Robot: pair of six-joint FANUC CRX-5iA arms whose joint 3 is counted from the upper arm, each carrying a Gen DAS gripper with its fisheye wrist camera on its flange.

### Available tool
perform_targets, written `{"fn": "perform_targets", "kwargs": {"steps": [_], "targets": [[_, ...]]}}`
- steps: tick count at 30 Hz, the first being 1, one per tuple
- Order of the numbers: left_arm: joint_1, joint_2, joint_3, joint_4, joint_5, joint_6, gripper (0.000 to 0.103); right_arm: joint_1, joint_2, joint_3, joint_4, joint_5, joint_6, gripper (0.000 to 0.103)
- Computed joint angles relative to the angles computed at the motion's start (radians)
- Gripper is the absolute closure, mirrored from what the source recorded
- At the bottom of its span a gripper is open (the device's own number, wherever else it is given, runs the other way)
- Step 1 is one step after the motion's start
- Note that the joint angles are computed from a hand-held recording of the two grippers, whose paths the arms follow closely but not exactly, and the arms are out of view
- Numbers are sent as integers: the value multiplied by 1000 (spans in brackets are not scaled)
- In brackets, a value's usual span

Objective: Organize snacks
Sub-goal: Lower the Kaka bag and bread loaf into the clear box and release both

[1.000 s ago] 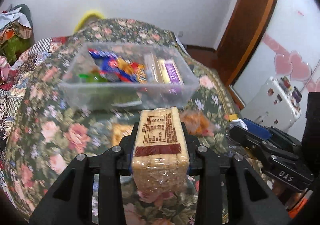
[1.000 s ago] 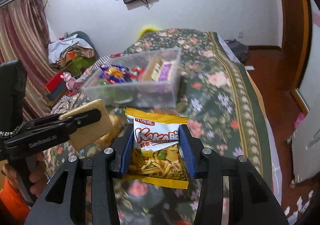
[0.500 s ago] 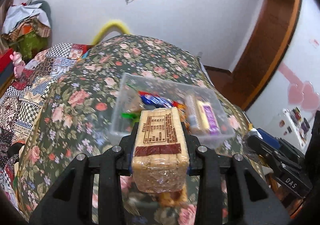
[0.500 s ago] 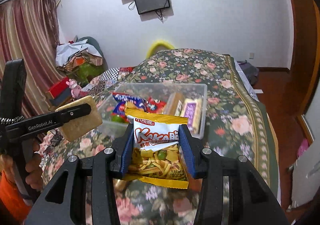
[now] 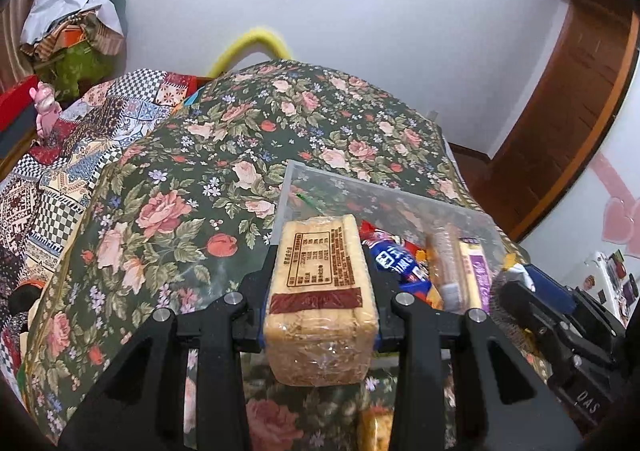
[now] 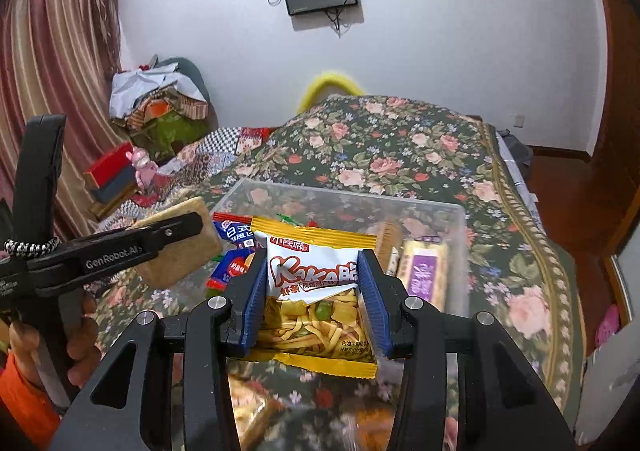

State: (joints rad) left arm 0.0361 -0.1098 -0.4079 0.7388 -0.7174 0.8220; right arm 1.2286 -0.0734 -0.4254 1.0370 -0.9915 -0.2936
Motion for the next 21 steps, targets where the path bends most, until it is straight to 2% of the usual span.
{"fn": "perform_targets", "kwargs": {"steps": [11, 17, 19, 21], "targets": [[-59, 48, 37, -99, 85, 54, 67, -65, 74, 76, -120, 23, 113, 62], [-45, 54, 46, -120, 43, 46, 65, -62, 69, 82, -162, 18, 127, 60], [-38, 49, 48, -119, 17, 39, 62, -57, 68, 90, -183, 6, 143, 53], [-31, 36, 39, -101, -2, 10, 53, -46, 67, 97, -190, -21, 149, 46]]}}
